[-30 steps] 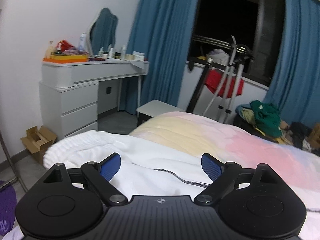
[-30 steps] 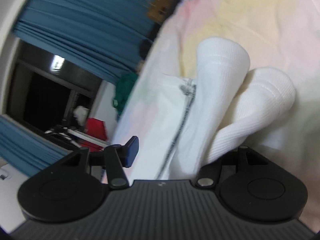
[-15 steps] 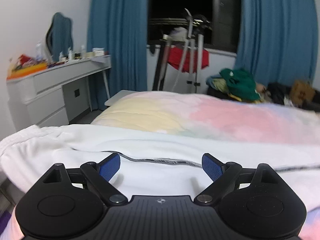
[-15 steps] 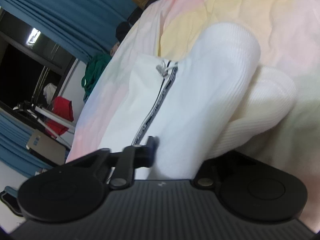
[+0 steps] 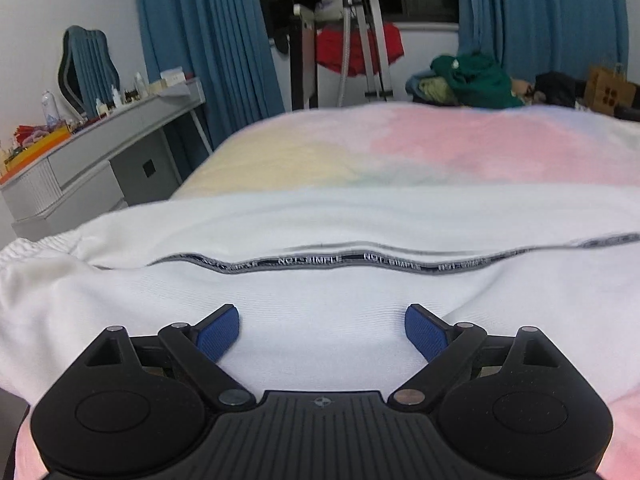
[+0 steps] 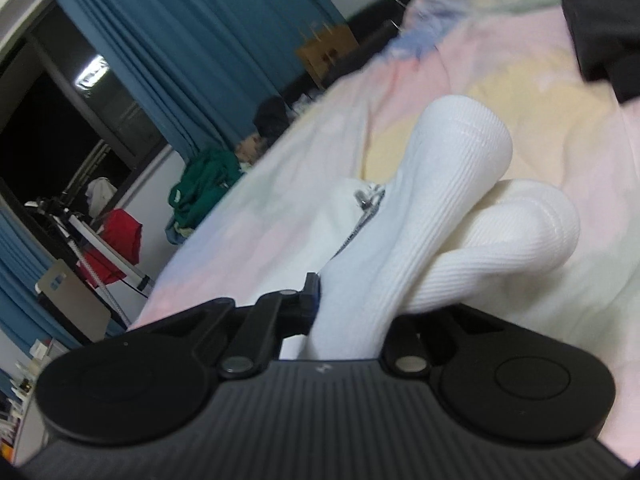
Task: Fold clothes
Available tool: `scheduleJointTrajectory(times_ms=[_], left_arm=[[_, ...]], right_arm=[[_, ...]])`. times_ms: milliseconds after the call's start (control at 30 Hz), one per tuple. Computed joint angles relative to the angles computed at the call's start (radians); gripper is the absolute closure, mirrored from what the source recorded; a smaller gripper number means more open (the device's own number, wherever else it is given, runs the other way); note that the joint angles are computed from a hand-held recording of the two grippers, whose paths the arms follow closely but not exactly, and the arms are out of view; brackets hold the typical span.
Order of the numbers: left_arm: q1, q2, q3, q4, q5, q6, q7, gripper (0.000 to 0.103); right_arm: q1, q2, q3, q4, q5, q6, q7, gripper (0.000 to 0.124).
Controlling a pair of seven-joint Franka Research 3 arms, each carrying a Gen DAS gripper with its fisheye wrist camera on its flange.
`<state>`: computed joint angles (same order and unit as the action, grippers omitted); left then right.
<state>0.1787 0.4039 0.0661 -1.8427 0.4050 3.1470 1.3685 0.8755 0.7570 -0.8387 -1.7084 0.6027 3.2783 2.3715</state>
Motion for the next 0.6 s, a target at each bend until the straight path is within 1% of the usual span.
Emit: scheduleJointTrajectory(times_ms=[133,167,233,300,367,400,433,500,533,567,600], left_arm=[[0.01,0.012,-0.009,0.01,0.0,-0.007,0.012,0.011],[0.018,0.012,-0.016,0.012,-0.003,-0.008,0.018,0.011],[0.009,0.005,-0.004,0.006,0.003,0.011,0.015,0.011],[-0.045,-0.007,0.071,-0.008,0.021,0.066,-0.026,0.011],[-0.058,-0.012,0.088,-0.008,0.024,0.075,-0.034,0.011],[-0.034,-0.016,0.059,-0.007,0.02,0.065,-0.023,0.011],[-0.001,-0.017,0.019,-0.006,0.012,0.057,-0.006,0.011],[0.022,-0.01,-0.014,0.0,0.01,0.035,0.027,0.011],[-0.002,-0.008,0.009,-0.001,0.022,0.027,0.022,0.011],[-0.039,-0.007,0.047,-0.004,0.039,0.019,0.008,0.01],[-0.051,-0.005,0.059,-0.006,0.047,0.013,0.002,0.009]], right_arm=[[0.087,0.05,-0.111,-0.002,0.007,0.004,-0.011,0.112],[0.103,0.062,-0.132,0.0,0.008,0.003,-0.017,0.112],[0.125,0.074,-0.159,-0.001,0.012,0.007,-0.031,0.112],[0.136,0.072,-0.168,-0.005,0.021,0.012,-0.047,0.112],[0.146,0.071,-0.176,-0.009,0.032,0.016,-0.064,0.112],[0.15,0.072,-0.178,-0.008,0.039,0.016,-0.071,0.112],[0.156,0.076,-0.187,-0.009,0.044,0.012,-0.077,0.112],[0.175,0.093,-0.212,-0.004,0.048,0.001,-0.083,0.112],[0.183,0.103,-0.224,-0.001,0.046,-0.003,-0.083,0.112],[0.19,0.112,-0.235,0.002,0.044,-0.004,-0.081,0.112],[0.196,0.121,-0.245,0.006,0.041,-0.006,-0.08,0.112]])
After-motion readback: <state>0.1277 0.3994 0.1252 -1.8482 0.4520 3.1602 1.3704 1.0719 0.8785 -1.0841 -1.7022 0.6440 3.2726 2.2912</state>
